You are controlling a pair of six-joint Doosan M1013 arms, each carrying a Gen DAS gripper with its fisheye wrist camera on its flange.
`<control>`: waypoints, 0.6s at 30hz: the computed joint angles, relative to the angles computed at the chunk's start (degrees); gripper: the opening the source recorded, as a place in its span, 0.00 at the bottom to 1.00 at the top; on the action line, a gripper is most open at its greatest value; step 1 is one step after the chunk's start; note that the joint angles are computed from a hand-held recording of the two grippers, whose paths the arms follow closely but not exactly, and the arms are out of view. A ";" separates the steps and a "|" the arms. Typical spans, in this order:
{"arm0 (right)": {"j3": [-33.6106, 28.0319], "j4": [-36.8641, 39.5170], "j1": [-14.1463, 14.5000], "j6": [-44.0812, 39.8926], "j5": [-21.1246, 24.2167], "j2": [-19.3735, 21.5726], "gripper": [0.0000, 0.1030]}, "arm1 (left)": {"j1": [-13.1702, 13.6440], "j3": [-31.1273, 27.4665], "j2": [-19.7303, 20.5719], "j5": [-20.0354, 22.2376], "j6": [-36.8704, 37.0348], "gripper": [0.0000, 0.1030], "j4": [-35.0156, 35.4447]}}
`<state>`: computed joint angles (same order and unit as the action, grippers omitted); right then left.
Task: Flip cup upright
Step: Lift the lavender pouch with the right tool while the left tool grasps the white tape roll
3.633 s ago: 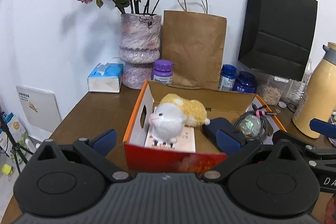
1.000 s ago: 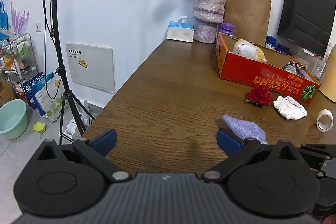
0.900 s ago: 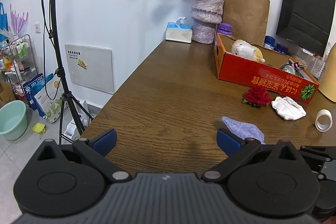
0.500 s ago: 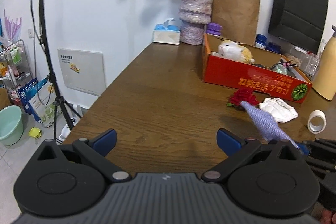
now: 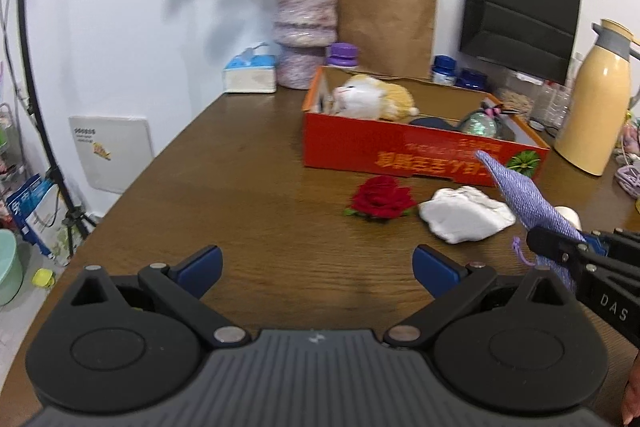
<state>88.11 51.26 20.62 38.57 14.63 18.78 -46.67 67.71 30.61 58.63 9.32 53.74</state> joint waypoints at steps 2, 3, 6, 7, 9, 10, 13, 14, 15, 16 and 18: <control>0.06 0.75 -0.59 -1.00 -0.29 -0.11 0.09 | -0.10 -1.37 0.79 -0.27 1.01 1.00 -0.44; 0.08 1.17 -0.90 -1.57 -0.43 -0.16 0.09 | -0.14 -2.11 1.24 -0.49 1.47 1.00 -0.58; 0.28 3.14 -1.98 -4.11 -0.78 -0.37 0.09 | -0.21 -4.42 2.66 -1.07 3.06 1.00 -1.38; 0.35 3.55 -2.27 -4.77 -0.99 -0.43 0.09 | -0.22 -5.37 3.22 -1.10 3.72 1.00 -1.76; 0.32 4.37 -2.91 -6.15 -1.39 -0.47 0.09 | -0.31 -7.34 4.43 -1.01 5.16 1.00 -2.63; 0.26 4.97 -3.27 -6.88 -1.47 -0.45 0.09 | -0.29 -8.26 4.98 -0.93 5.86 1.00 -3.10; 0.06 6.66 -4.38 -8.90 -1.64 -0.36 0.09 | -0.37 -11.21 6.78 -0.68 7.67 1.00 -4.30; 0.08 7.12 -4.68 -9.42 -1.68 -0.36 0.09 | -0.38 -12.20 7.38 -0.56 8.19 1.00 -4.71; 0.00 7.31 -5.00 -9.72 -1.59 -0.29 0.09 | -0.40 -13.30 8.03 -0.38 8.86 1.00 -5.20; -0.09 7.33 -5.33 -9.89 -1.41 -0.22 0.09 | -0.43 -14.22 8.59 -0.35 9.39 1.00 -5.61; -0.27 7.16 -5.98 -10.08 -0.98 -0.02 0.09 | -0.48 -16.24 9.80 -0.32 10.68 1.00 -6.54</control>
<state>87.84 58.42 14.65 28.49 13.65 18.76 -47.15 51.48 40.41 58.31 20.00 47.19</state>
